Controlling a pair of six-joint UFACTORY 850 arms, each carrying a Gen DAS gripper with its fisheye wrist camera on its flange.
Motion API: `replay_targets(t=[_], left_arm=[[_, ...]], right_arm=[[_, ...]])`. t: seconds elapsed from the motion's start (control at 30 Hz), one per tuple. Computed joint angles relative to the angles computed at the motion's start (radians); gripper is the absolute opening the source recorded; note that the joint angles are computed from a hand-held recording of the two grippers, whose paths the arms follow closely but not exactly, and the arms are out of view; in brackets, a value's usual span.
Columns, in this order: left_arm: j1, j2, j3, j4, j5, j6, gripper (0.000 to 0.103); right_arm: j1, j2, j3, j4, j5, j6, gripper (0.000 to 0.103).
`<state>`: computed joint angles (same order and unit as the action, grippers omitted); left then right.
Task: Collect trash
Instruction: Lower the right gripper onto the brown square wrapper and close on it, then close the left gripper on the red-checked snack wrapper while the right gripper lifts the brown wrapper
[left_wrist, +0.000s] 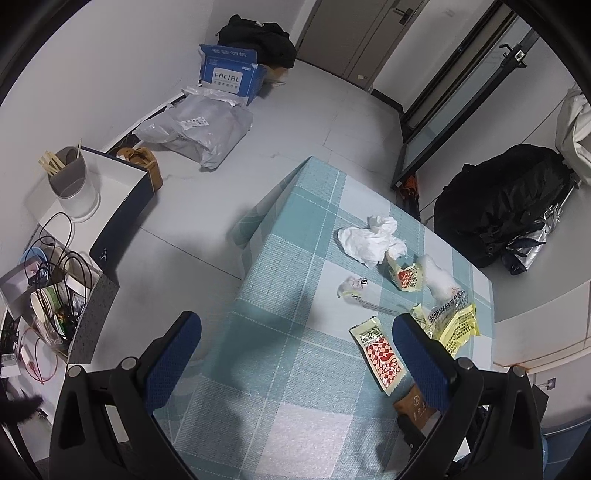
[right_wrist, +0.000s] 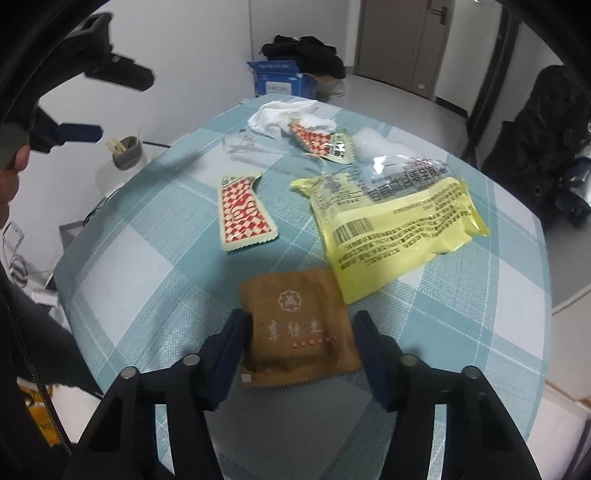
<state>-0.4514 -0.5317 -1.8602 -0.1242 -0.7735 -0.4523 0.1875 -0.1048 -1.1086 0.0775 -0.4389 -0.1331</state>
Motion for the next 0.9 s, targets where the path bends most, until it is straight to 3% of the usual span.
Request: replay_targets(t=[0.1, 0.13, 0.17, 0.23, 0.6, 0.9], left_arm=[[-0.001, 0.002, 0.004, -0.001, 0.002, 0.008, 0.102], [-0.001, 0.004, 0.006, -0.002, 0.002, 0.012, 0.102], [-0.003, 0.004, 0.007, -0.001, 0.003, 0.013, 0.102], [-0.005, 0.004, 0.007, -0.002, 0.002, 0.019, 0.102], [-0.02, 0.0, 0.0, 0.031, -0.002, 0.017, 0.102], [-0.029, -0.031, -0.031, -0.027, -0.056, 0.096, 0.102]], right_arm=[[0.008, 0.003, 0.002, -0.028, 0.005, 0.023, 0.049], [0.012, 0.007, 0.005, -0.032, 0.009, 0.021, 0.044], [0.016, 0.008, 0.006, -0.03, 0.011, 0.012, 0.031], [0.027, 0.016, 0.012, -0.025, 0.018, -0.009, 0.019], [0.015, 0.035, 0.014, 0.083, 0.028, -0.08, 0.008], [-0.043, 0.071, 0.017, 0.373, 0.012, -0.273, 0.004]])
